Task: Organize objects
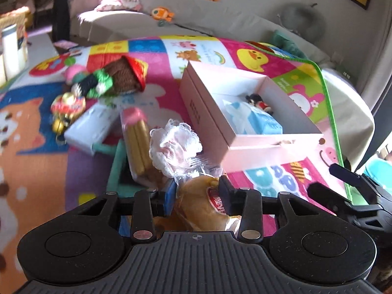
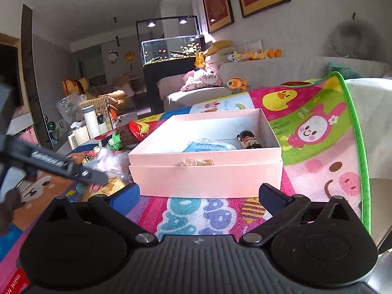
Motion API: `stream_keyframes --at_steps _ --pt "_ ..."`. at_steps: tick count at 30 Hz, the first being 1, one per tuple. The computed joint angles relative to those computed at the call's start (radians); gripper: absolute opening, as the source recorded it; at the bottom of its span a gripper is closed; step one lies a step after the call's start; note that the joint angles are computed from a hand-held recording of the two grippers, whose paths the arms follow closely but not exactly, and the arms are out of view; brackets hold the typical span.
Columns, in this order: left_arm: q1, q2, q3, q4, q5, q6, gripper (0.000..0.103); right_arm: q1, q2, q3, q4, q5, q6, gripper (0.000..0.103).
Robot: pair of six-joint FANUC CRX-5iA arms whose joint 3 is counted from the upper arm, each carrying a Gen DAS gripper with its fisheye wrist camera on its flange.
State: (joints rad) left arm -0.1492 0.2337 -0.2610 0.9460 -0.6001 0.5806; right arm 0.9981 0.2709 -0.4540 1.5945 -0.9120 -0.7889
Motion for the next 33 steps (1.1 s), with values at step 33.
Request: stream_keyframes --at_steps 33 --pt "-0.033 0.030 -0.101 0.327 -0.097 -0.051 0.046 0.012 0.006 0.005 -0.013 -0.018 -0.001 0.103"
